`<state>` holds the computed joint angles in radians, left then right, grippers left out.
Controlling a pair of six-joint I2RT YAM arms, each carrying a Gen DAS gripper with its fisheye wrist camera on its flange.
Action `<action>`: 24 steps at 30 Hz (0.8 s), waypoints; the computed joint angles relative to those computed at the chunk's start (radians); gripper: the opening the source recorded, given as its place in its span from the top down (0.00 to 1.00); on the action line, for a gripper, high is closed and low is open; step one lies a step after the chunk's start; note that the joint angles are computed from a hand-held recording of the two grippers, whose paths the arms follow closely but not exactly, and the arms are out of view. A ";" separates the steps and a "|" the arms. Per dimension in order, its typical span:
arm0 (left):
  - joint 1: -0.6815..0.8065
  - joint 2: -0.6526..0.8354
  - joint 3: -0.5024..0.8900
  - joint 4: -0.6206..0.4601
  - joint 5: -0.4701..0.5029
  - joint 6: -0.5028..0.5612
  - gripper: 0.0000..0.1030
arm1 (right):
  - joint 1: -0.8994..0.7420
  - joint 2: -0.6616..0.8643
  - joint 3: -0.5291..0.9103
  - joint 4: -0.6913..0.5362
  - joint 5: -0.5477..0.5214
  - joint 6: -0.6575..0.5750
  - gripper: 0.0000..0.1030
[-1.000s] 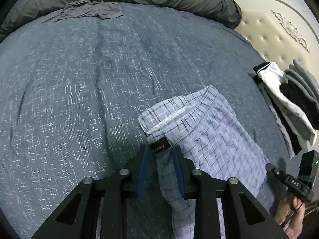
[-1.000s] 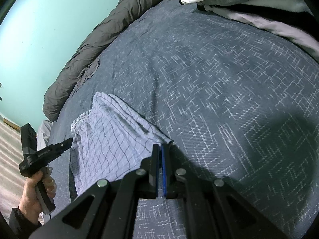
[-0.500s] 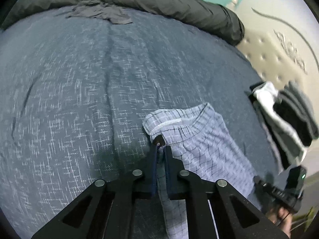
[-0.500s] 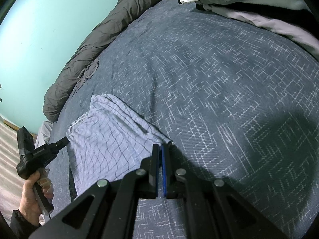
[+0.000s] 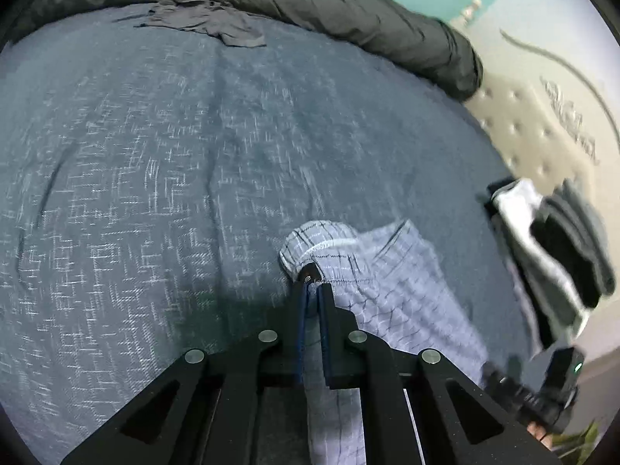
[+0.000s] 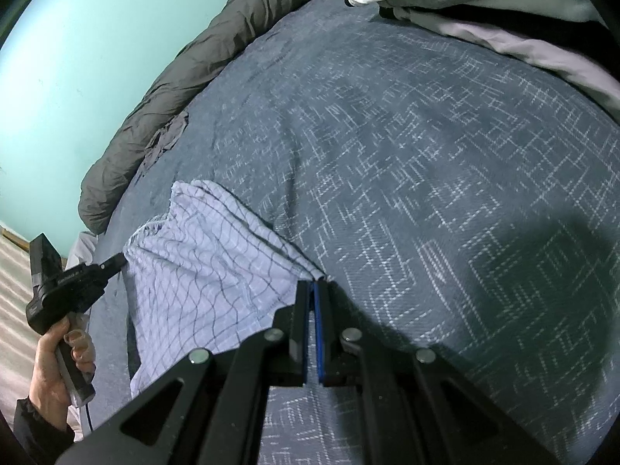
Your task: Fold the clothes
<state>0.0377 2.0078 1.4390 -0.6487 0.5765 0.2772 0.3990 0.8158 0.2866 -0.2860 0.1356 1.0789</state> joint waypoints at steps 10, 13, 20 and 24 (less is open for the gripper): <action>0.012 0.016 0.011 -0.003 0.012 0.042 0.94 | 0.023 -0.088 0.142 -0.221 0.156 -0.029 0.72; 0.011 0.024 0.020 -0.013 0.013 0.066 0.94 | -0.008 0.036 0.237 -0.166 0.118 -0.141 0.72; 0.019 0.043 0.020 -0.005 0.043 0.078 0.94 | -0.078 0.589 0.657 -0.084 -0.111 -0.542 0.71; 0.025 0.051 0.018 -0.001 0.049 0.086 0.94 | -0.078 0.835 0.886 -0.184 -0.145 -0.613 0.71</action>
<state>0.0629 2.0588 1.4567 -0.6499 0.6256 0.3629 0.3207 1.6510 1.1724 -0.4697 -0.0097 0.4656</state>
